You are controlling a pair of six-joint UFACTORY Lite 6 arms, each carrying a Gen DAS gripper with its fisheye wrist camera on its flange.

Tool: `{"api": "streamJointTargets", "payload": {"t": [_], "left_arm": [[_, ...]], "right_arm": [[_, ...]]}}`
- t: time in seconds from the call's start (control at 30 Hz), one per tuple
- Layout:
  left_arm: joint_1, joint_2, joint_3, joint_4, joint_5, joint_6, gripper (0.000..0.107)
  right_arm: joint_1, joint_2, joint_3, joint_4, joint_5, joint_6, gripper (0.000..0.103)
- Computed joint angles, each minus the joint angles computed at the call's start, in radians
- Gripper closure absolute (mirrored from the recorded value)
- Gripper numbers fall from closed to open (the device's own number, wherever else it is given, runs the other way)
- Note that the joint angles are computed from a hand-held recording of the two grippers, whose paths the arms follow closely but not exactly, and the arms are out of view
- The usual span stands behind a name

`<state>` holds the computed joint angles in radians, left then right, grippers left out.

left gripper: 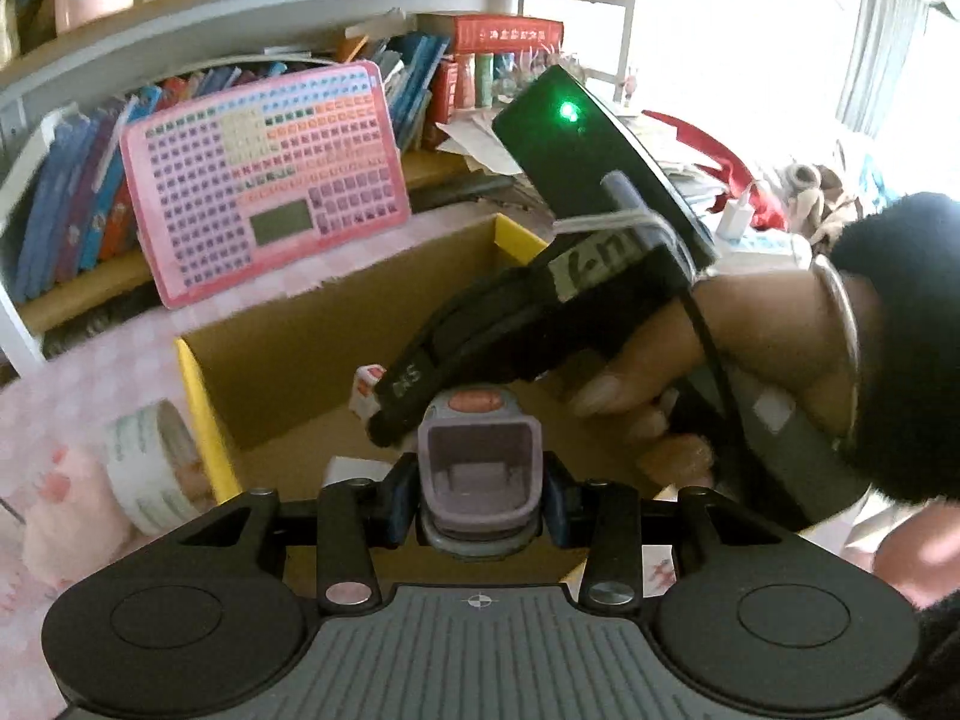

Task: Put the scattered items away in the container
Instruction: 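Open the right gripper inside the yellow box while the left gripper releases the toy car there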

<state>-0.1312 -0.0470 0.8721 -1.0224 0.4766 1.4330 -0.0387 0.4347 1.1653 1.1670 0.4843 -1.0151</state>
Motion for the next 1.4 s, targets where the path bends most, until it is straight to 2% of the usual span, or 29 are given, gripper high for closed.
{"api": "streamJointTargets", "payload": {"t": [0.07, 0.13, 0.4, 0.53, 0.6, 0.7, 0.73, 0.77, 0.8, 0.87, 1.0, 1.1, 1.23, 1.33, 1.4], "left_arm": [[-0.027, 0.058, 0.047, 0.131, -0.045, -0.149, 0.067], [-0.031, 0.118, 0.087, 0.200, -0.035, -0.237, 0.067], [-0.010, 0.223, 0.159, 0.188, 0.018, -0.220, 0.069], [-0.011, 0.234, 0.154, 0.171, 0.004, -0.207, 0.065], [-0.022, 0.234, 0.142, 0.154, -0.014, -0.195, 0.062], [-0.043, 0.210, 0.106, 0.116, -0.052, -0.159, 0.056], [-0.049, 0.197, 0.088, 0.095, -0.065, -0.135, 0.053], [-0.057, 0.180, 0.067, 0.069, -0.085, -0.109, 0.047], [-0.061, 0.157, 0.042, 0.042, -0.107, -0.079, 0.040], [-0.056, 0.113, -0.002, -0.031, -0.133, 0.010, 0.032], [-0.017, 0.007, -0.092, -0.200, -0.150, 0.185, 0.025], [0.029, -0.079, -0.171, -0.367, -0.146, 0.332, 0.022], [0.063, -0.193, -0.259, -0.491, -0.178, 0.425, 0.017], [0.076, -0.284, -0.330, -0.610, -0.239, 0.525, 0.014], [0.103, -0.318, -0.350, -0.562, -0.236, 0.466, 0.014]], "right_arm": [[0.002, 0.019, 0.029, -0.017, -0.007, 0.001, 0.089], [0.005, 0.058, 0.076, -0.056, -0.002, 0.044, 0.089], [0.006, 0.191, 0.202, -0.141, 0.062, 0.190, 0.089], [0.003, 0.196, 0.207, -0.140, 0.070, 0.202, 0.084], [0.005, 0.189, 0.202, -0.129, 0.063, 0.194, 0.075], [0.008, 0.167, 0.182, -0.112, 0.036, 0.175, 0.051], [0.006, 0.159, 0.172, -0.096, 0.033, 0.162, 0.040], [0.001, 0.152, 0.163, -0.076, 0.035, 0.149, 0.031], [-0.003, 0.142, 0.153, -0.061, 0.036, 0.140, 0.028], [-0.005, 0.111, 0.121, -0.026, 0.027, 0.098, 0.027], [-0.007, 0.019, 0.030, 0.072, -0.013, -0.021, 0.024], [-0.007, -0.055, -0.045, 0.152, -0.036, -0.107, 0.022], [0.007, -0.171, -0.160, 0.263, -0.084, -0.245, 0.022], [0.040, -0.288, -0.271, 0.425, -0.152, -0.425, 0.022], [0.069, -0.377, -0.351, 0.586, -0.194, -0.600, 0.021]]}}
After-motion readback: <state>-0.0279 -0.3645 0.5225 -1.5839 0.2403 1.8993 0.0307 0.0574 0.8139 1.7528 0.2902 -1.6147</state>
